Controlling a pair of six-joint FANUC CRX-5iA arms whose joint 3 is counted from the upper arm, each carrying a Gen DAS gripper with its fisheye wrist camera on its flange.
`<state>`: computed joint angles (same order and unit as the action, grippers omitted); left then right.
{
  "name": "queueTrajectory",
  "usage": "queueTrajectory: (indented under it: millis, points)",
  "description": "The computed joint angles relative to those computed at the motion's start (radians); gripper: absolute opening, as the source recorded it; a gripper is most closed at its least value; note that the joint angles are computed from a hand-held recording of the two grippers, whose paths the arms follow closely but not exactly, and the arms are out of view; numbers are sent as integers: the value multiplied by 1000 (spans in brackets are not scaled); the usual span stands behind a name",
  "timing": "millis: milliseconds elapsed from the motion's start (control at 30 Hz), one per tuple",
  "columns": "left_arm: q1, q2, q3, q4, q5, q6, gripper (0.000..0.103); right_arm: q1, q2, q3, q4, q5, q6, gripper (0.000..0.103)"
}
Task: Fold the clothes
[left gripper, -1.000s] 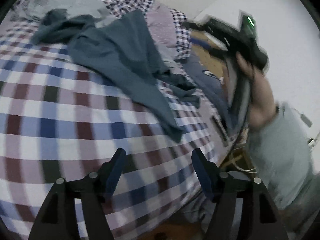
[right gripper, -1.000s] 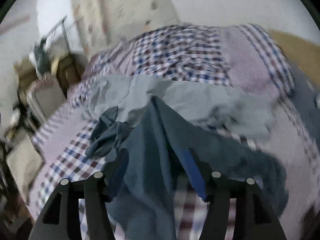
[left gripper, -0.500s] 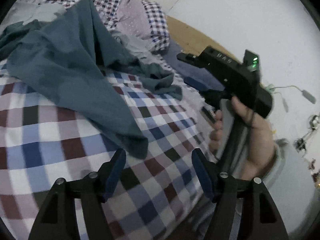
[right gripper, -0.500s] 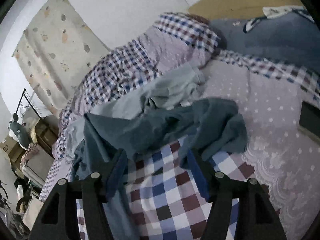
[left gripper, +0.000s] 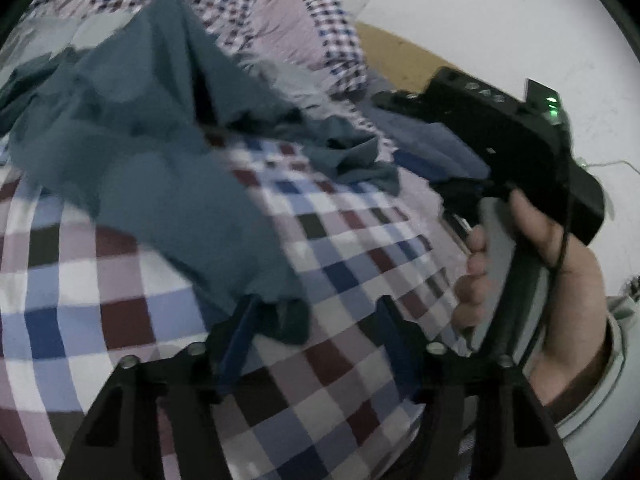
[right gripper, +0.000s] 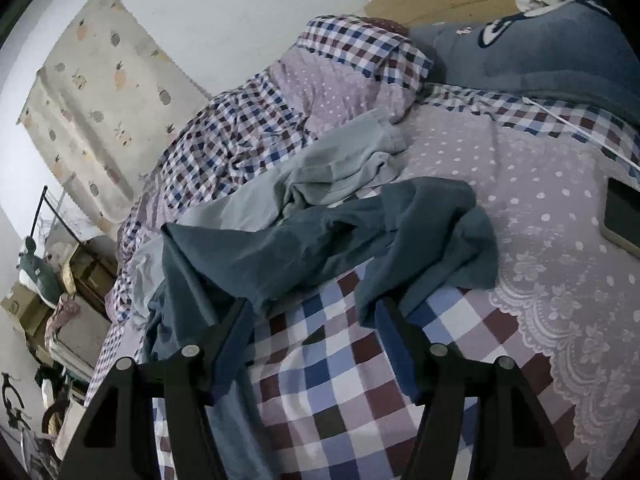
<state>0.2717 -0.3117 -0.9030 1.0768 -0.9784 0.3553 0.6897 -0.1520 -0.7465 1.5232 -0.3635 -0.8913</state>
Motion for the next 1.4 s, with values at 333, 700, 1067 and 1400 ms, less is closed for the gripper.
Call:
queueTrajectory:
  millis: [333,700,1067,1400]
  points:
    - [-98,-4,14,-45,168,30,17,8,-3,0,-29,-1,27,67]
    - [218,169,84,388,-448,-65,1,-31,-8,-3,4,75,29,67]
    - [417,316,262,419,-789,57,1,41,41,109,617,117,-105,67]
    - [409,250,288,311,-778,81,1,177,107,164,802,-110,-102,69]
